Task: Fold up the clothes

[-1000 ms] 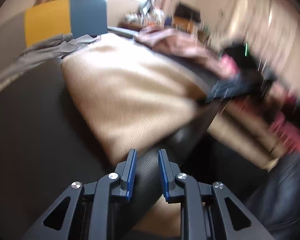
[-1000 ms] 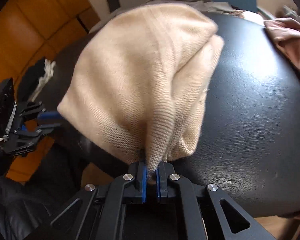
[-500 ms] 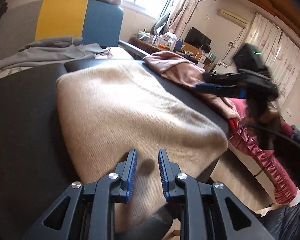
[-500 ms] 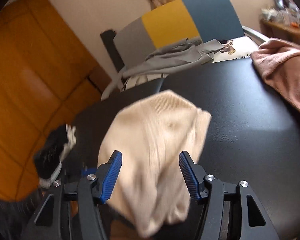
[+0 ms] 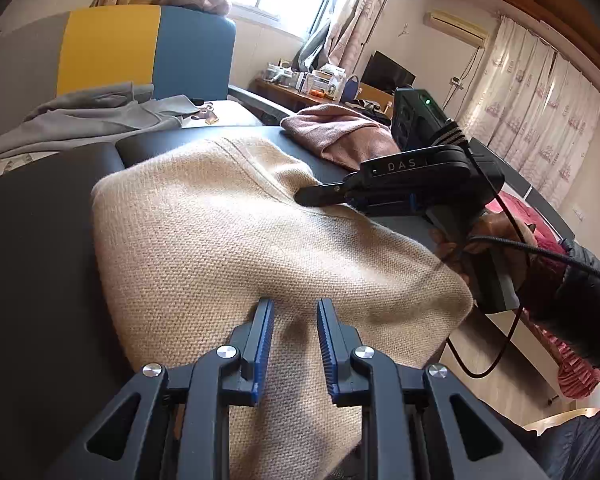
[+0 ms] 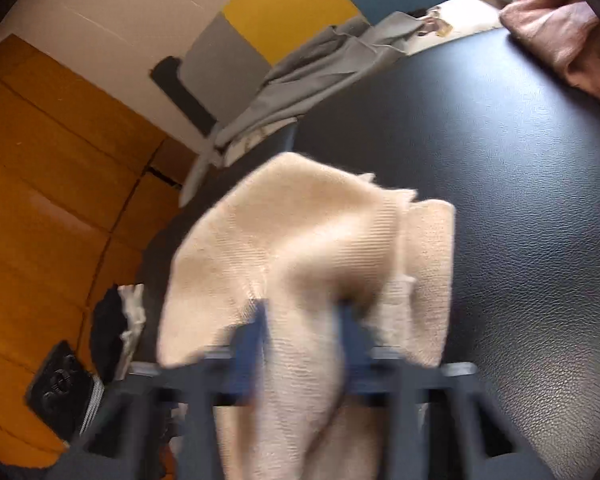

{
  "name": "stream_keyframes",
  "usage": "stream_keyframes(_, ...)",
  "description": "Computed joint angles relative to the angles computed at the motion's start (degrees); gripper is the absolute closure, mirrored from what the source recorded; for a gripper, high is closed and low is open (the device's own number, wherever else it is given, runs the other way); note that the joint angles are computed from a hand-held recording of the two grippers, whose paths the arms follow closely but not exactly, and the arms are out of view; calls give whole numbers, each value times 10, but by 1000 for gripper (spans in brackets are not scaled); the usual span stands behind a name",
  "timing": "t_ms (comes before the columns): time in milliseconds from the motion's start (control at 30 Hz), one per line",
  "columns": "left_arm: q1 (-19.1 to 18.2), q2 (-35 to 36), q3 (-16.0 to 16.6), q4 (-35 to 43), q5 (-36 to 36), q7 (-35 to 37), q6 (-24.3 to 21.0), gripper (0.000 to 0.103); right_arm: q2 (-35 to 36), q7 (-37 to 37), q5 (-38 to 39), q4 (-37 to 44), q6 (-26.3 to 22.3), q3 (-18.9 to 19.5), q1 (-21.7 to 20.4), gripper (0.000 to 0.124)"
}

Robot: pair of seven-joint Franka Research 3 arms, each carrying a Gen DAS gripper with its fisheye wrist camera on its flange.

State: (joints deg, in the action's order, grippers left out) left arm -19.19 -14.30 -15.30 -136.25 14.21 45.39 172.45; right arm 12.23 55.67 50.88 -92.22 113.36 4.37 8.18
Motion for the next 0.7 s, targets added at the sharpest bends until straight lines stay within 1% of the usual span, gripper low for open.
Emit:
stream_keyframes(100, -10, 0, 4, -2, -9, 9, -3, 81, -32, -28, -51, -15, 34, 0, 15, 112)
stream_keyframes(133, -12, 0, 5, -4, -11, 11, -2, 81, -54, -49, -59, -29, 53, 0, 18, 112)
stream_keyframes(200, -25, 4, 12, -2, -25, 24, -9, 81, -101, -80, -81, -72, 110, -5, 26, 113)
stream_keyframes(233, -34, 9, 17, 1, -37, 35, -16, 81, -113, -78, -102, -87, 131, -8, 29, 113)
stream_keyframes(333, -31, 13, 10, 10, -42, 37, -26, 81, -98, -27, -162, -113, 141, -16, 36, 113)
stream_keyframes(367, -34, 10, 13, 9, -51, 39, -21, 81, -93, -16, -161, -120, 142, -18, 35, 113)
stream_keyframes(433, -21, 4, 8, 7, -47, 21, -6, 80, -96, -11, -117, -129, 144, -22, 29, 112)
stream_keyframes(467, -11, 0, 3, 6, -42, 8, 3, 79, -100, -16, -112, -135, 153, -21, 29, 111)
stream_keyframes(500, 8, -3, -8, 6, -25, -14, 11, 79, -104, -25, -108, -143, 163, -20, 30, 109)
stream_keyframes(567, 52, -9, -33, 11, 16, -62, 19, 77, -108, -33, -96, -150, 165, -21, 30, 105)
stream_keyframes(600, 63, -9, -38, 17, 32, -75, 16, 76, -107, -31, -85, -149, 161, -24, 28, 93)
stream_keyframes(667, 74, -6, -40, 29, 57, -88, 5, 76, -107, -27, -75, -145, 156, -28, 23, 77)
stream_keyframes(700, 73, -3, -36, 35, 63, -87, -2, 76, -113, -39, -68, -148, 162, -29, 21, 77)
